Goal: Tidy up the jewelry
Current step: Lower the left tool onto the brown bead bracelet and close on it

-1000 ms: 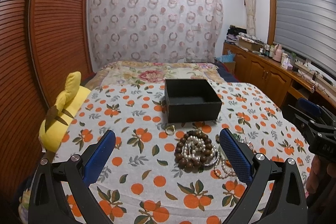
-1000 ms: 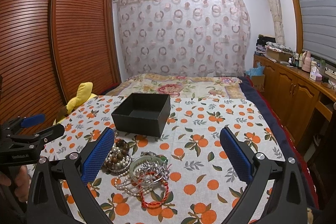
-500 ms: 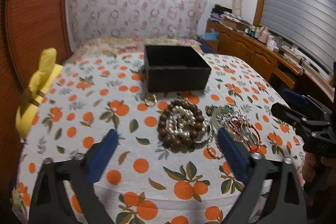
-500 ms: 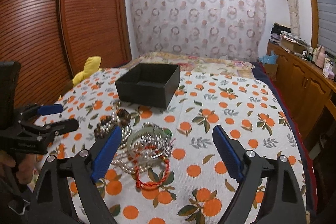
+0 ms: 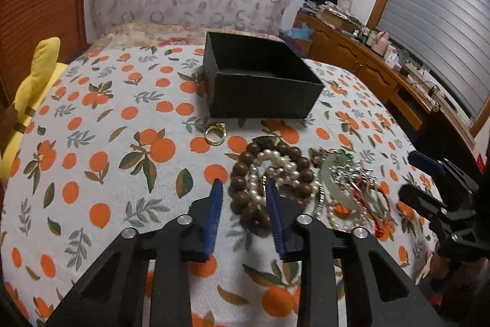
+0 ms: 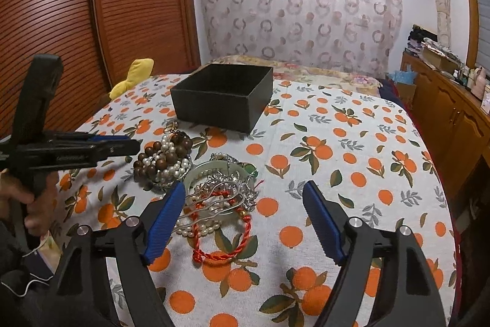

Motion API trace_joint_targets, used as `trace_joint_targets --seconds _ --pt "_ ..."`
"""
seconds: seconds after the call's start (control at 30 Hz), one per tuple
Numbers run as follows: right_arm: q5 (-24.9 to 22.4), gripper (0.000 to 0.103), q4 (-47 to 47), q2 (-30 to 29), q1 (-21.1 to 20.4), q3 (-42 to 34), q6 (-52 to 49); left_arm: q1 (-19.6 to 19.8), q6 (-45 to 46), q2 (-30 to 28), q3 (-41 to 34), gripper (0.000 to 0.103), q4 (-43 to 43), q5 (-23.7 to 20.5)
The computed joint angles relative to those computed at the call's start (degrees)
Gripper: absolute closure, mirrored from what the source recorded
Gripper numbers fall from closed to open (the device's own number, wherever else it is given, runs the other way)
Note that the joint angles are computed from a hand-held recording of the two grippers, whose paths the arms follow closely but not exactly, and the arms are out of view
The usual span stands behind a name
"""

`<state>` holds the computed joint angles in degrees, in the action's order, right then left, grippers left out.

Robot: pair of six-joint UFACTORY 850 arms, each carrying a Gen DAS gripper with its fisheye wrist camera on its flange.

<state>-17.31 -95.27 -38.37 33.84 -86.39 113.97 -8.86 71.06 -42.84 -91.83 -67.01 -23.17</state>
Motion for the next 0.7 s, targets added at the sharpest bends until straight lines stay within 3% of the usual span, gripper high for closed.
trace_joint_targets --seconds 0.43,0.6,0.7 --pt "0.18 0.022 0.90 0.15 -0.10 -0.18 -1.50 -1.38 -15.33 -5.48 -8.37 0.085 17.90 -0.30" --pt "0.43 0.022 1.56 0.21 -0.13 -0.18 -2.39 -1.54 -15.89 -6.47 -10.17 0.091 19.63 -0.96" --pt "0.61 0.022 1.08 0.29 -0.13 0.02 -2.12 -1.27 -10.54 -5.60 -9.29 0.091 14.24 -1.85"
